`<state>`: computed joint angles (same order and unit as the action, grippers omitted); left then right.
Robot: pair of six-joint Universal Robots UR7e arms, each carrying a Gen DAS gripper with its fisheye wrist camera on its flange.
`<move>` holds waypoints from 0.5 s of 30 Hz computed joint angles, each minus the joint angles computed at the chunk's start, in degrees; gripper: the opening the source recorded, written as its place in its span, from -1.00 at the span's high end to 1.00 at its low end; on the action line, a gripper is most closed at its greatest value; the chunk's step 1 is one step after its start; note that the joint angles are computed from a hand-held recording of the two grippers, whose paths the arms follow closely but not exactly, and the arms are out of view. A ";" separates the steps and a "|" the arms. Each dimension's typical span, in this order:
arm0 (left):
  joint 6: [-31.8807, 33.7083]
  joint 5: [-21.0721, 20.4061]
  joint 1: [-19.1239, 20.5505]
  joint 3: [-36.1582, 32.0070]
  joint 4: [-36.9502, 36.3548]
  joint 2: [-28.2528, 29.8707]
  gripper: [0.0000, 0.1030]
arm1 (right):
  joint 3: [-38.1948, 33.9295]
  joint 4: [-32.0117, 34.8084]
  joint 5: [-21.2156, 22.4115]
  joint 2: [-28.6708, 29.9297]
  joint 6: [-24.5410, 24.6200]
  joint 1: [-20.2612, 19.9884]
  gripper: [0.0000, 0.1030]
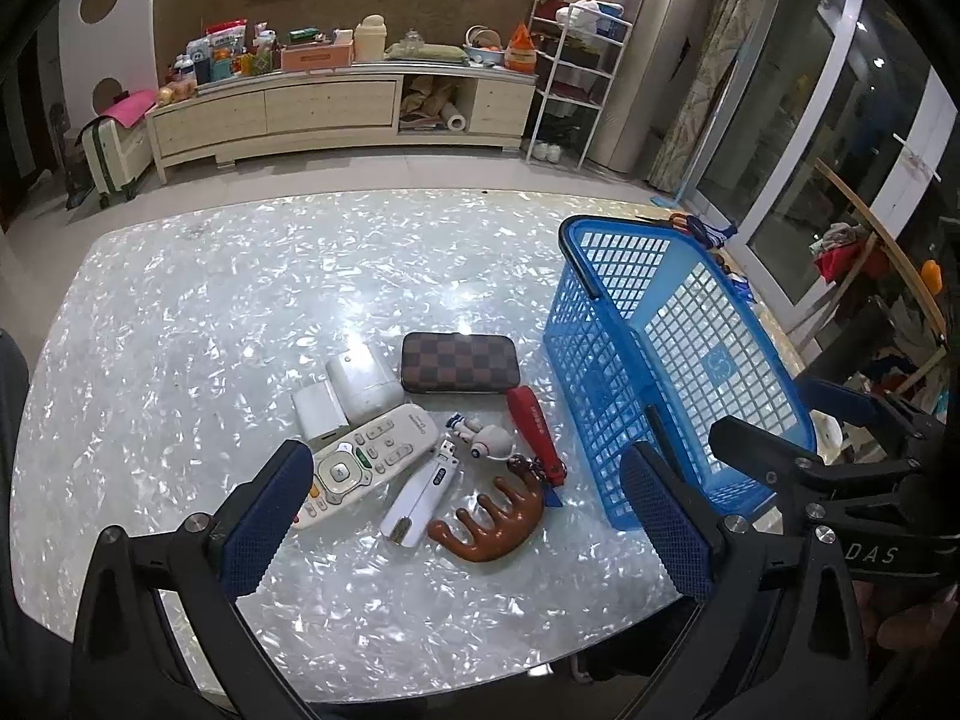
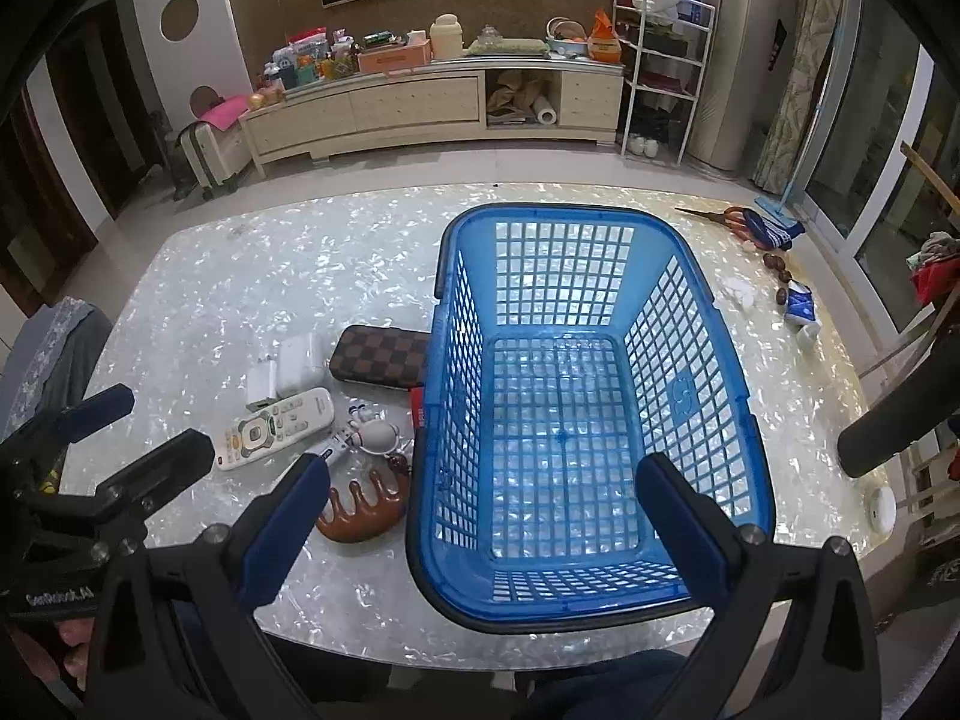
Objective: Organize rigid objects
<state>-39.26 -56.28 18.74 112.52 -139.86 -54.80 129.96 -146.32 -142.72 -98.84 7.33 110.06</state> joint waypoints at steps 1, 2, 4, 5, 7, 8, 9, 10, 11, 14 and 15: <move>-0.09 0.03 -0.04 -0.06 0.11 0.04 -0.99 | 0.02 -0.02 0.01 -0.09 -0.04 0.01 -1.00; -0.14 0.01 -0.03 -0.10 0.21 0.02 -0.99 | 0.00 0.18 0.15 -0.25 0.03 -0.05 -1.00; -0.42 0.28 -0.03 -0.15 0.49 -0.01 -0.99 | -0.03 0.24 0.30 -0.36 0.04 -0.04 -1.00; -0.50 0.39 0.03 -0.18 0.69 -0.05 -0.99 | -0.09 0.32 0.38 -0.43 0.00 -0.01 -1.00; -0.75 0.52 0.09 -0.20 1.06 -0.11 -0.99 | -0.12 0.20 0.44 -0.40 0.03 0.14 -1.00; -0.78 0.51 0.13 -0.11 1.00 -0.16 -0.99 | -0.12 0.17 0.41 -0.45 -0.05 0.24 -1.00; -0.82 0.48 0.17 -0.07 0.91 -0.16 -0.99 | -0.14 0.09 0.33 -0.32 -0.01 0.35 -1.00; -0.87 0.47 0.17 -0.04 0.83 -0.19 -0.99 | -0.17 0.19 0.34 -0.26 -0.01 0.38 -1.00; -0.85 0.48 0.17 -0.01 0.79 -0.24 -0.99 | -0.15 0.13 0.37 -0.20 0.01 0.38 -1.00; -0.81 0.46 0.23 -0.07 0.97 -0.19 -0.99 | -0.13 0.33 0.50 -0.10 0.15 0.19 -1.00; -0.84 0.36 0.28 -0.11 1.02 -0.19 -0.99 | -0.09 0.32 0.42 -0.09 0.22 0.23 -1.00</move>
